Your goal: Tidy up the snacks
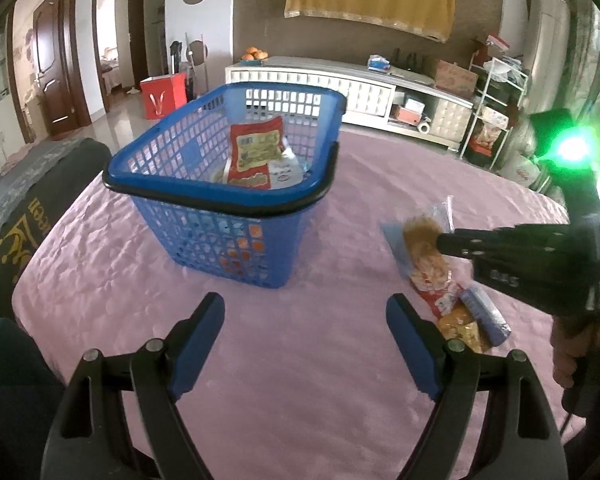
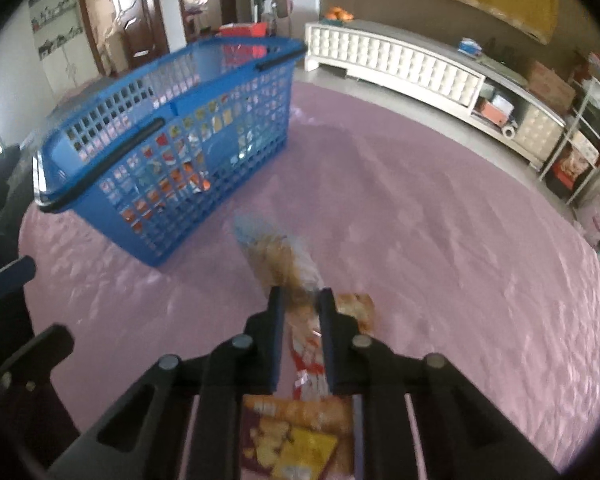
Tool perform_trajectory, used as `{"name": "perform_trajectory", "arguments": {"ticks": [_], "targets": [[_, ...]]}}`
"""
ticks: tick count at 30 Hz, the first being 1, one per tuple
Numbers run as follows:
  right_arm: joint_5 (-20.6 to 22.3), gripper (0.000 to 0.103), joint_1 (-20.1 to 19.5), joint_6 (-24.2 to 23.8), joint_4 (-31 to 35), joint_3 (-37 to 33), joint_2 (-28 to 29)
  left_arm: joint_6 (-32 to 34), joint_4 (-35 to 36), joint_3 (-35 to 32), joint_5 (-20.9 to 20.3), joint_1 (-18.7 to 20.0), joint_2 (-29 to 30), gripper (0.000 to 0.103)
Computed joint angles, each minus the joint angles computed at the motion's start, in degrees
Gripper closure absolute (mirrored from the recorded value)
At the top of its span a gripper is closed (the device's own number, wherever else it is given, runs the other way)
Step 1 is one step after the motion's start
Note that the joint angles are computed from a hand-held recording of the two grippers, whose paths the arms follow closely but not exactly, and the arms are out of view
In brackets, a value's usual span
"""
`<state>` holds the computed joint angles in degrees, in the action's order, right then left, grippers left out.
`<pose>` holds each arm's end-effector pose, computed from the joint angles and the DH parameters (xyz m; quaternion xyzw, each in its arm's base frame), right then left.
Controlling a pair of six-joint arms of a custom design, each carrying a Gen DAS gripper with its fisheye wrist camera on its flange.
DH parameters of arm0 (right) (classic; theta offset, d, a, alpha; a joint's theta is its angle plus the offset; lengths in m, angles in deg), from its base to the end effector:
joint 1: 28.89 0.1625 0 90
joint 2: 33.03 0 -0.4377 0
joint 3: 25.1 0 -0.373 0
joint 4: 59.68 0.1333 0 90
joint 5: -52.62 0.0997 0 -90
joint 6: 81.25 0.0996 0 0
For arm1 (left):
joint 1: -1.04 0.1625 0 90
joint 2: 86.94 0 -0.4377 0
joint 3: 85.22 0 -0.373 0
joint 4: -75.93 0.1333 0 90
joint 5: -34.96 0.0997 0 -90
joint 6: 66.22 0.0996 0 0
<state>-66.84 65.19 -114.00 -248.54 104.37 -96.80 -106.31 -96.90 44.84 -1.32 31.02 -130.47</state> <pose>0.1181 -0.4706 0.1971 0.2240 -0.9024 0.2070 0.3044 -0.2706 -0.4027 0.0264 0.1687 0.8757 -0.3277 0.3120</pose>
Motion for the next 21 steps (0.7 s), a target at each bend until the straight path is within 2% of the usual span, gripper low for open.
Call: {"name": "perform_trajectory", "arguments": {"ticks": [4,9,14,18,21], "targets": [[2.12,0.09,-0.97,1.07,-0.72,2.36,-4.15,1.86,-1.05,-0.45,-0.73,-0.38,0.01,0.022],[3.3,0.091,-2.49,0.48,-3.64,5.05,-7.7,4.61,-1.6,-2.43,-3.23,0.21,0.57,0.022],[5.0,0.091,-4.69,3.87,-3.37,6.35,-11.9,8.77,-2.77,-5.13,-5.85,0.78,2.18,0.022],[9.62,0.091,-8.74,7.25,-0.55,7.74,-16.55,13.34,-3.0,-7.89,-10.62,1.89,4.03,0.022],[10.98,0.095,-10.54,6.88,-1.21,8.89,-18.3,19.26,-3.45,-9.68,-15.35,3.29,5.45,0.022]]}}
